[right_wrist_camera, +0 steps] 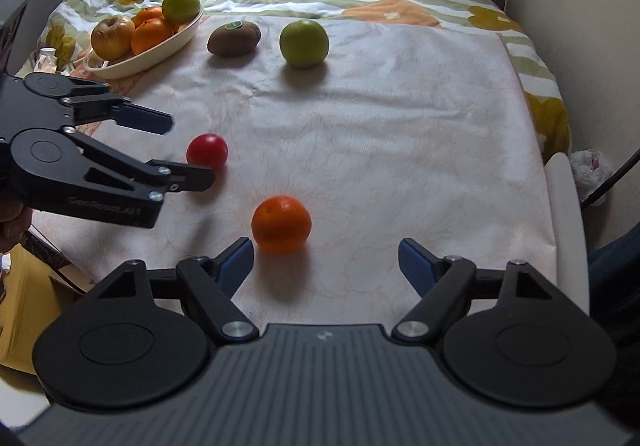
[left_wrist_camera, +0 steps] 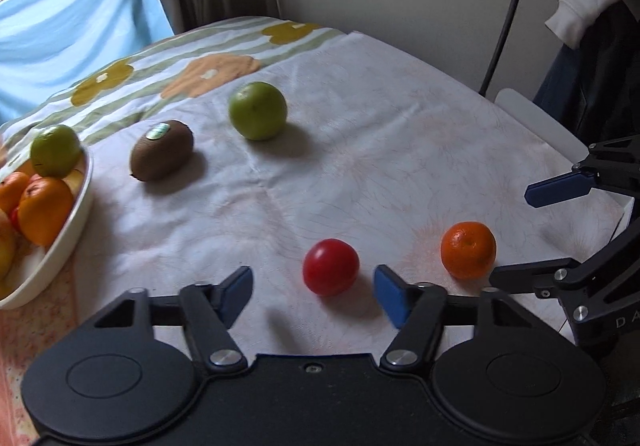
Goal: Organize fruits
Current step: 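Grasp a red cherry tomato with the left gripper while the right gripper grasps a mandarin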
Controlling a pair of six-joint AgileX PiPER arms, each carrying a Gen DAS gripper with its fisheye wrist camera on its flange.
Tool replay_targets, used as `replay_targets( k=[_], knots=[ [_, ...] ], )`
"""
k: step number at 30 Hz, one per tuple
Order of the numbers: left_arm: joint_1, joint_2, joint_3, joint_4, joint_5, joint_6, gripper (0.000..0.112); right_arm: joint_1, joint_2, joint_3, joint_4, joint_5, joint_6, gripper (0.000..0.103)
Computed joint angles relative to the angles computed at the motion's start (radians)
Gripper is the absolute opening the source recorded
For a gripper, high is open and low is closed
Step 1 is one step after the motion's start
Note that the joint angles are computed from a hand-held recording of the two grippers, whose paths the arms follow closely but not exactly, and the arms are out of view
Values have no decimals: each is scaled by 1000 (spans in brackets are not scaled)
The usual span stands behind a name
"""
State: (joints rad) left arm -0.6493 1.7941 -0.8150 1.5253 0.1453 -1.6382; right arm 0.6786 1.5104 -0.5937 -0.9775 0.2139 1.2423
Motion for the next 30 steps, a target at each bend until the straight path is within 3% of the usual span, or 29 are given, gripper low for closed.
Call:
replay_targets(
  k=[4, 5, 6, 9, 17, 25, 26, 28, 30],
  knots=[
    [9, 20, -18, 20, -31, -5, 58, 9, 16, 4, -65, -8, 58, 88],
    [10, 23, -23, -16, -37, 33, 50, 7, 19, 5, -71, -15, 63, 86],
    [12, 27, -29, -81, -42, 100, 35, 4, 21, 6, -72, -22, 63, 85],
    [13, 25, -27, -103, -46, 121, 35, 0, 27, 4, -78, -34, 71, 81],
    [15, -8, 19, 10, -38, 2, 35, 3, 54, -15, -119, -56, 108, 71],
    [10, -41, 68, 128, -31, -172, 35, 15, 83, -34, -281, -66, 263, 69],
    [8, -49, 76, 128, -28, -179, 35, 19, 88, -38, -298, -65, 276, 67],
    [6, -59, 86, 123, -24, -186, 35, 21, 95, -47, -290, -69, 250, 50],
    [1, -73, 102, 150, -14, -231, 35, 28, 94, -51, -314, -61, 274, 50]
  ],
)
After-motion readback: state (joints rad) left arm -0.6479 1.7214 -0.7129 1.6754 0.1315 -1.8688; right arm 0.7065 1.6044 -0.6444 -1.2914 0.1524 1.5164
